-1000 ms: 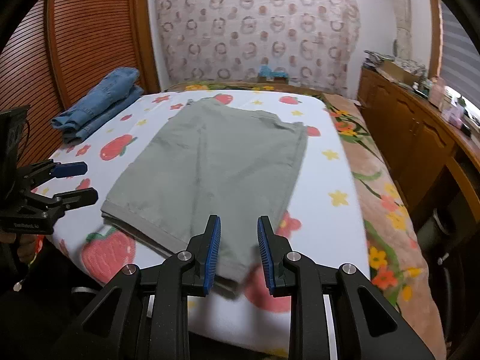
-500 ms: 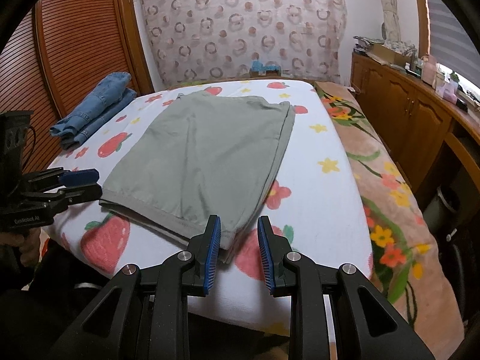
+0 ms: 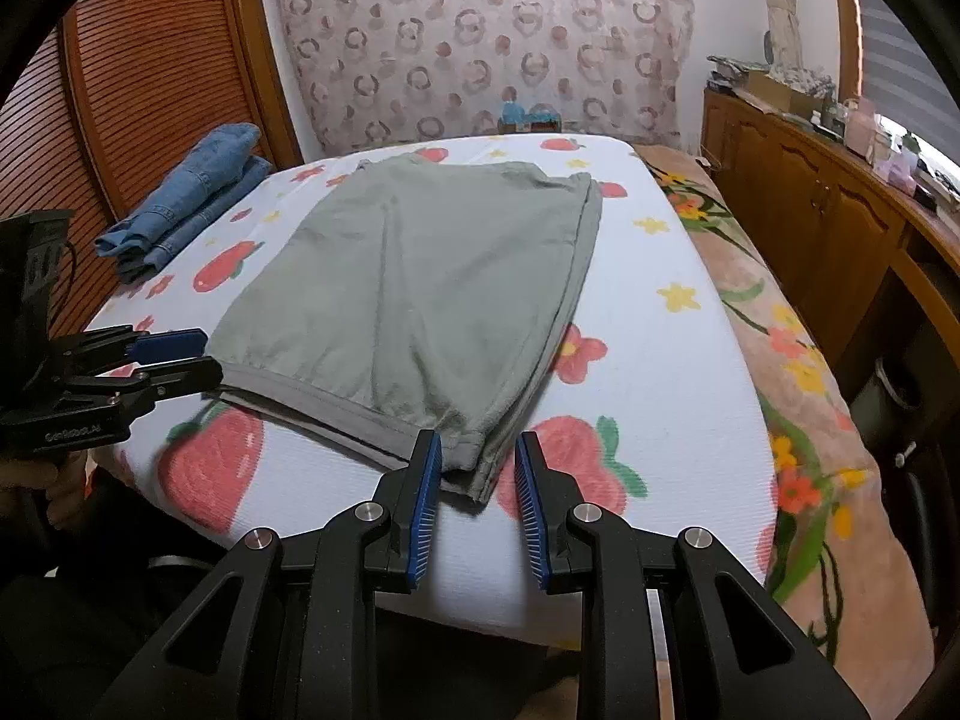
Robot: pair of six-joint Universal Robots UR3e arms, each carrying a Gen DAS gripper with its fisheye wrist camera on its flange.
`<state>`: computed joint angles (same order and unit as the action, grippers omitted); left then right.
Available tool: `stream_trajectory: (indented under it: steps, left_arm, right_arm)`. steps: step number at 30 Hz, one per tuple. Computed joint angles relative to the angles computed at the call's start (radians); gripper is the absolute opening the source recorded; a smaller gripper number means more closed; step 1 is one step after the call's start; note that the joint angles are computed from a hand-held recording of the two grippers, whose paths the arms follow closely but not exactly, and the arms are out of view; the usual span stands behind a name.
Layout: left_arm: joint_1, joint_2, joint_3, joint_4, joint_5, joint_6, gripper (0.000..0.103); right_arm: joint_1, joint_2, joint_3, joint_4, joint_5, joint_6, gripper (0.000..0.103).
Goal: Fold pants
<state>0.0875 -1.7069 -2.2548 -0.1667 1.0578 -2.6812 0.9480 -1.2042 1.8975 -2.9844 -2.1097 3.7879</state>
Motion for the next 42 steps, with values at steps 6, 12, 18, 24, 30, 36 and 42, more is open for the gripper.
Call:
stream_trajectory:
  steps: [6, 12, 18, 24, 30, 36, 42]
  left_arm:
    - [0.004, -0.001, -0.011, 0.015, -0.008, 0.002, 0.049]
    - [0.003, -0.005, -0.013, 0.027, -0.007, 0.001, 0.049]
    - [0.003, -0.005, -0.013, 0.024, -0.012, -0.009, 0.049]
    - [-0.022, -0.008, 0.001, 0.010, -0.012, -0.025, 0.049]
    - [-0.052, -0.016, 0.015, 0.008, -0.002, -0.047, 0.048]
    - [-0.043, -0.023, 0.019, 0.012, -0.015, -0.080, 0.048]
    - [-0.066, -0.039, 0.024, 0.049, 0.026, -0.097, 0.046]
  right_arm:
    - [-0.014, 0.018, -0.014, -0.024, 0.032, -0.013, 0.026]
    - [0.000, 0.052, -0.008, -0.082, -0.001, -0.017, 0.026]
    - [0.010, 0.061, -0.005, -0.102, -0.005, -0.021, 0.016]
    - [0.013, 0.074, 0.008, -0.151, -0.004, -0.020, 0.013]
    - [0.012, 0.087, 0.012, -0.185, -0.001, -0.022, 0.013]
    - [0.015, 0.101, 0.009, -0.206, -0.001, -0.019, 0.013]
    - [0.013, 0.112, 0.008, -0.226, 0.005, -0.008, 0.013]
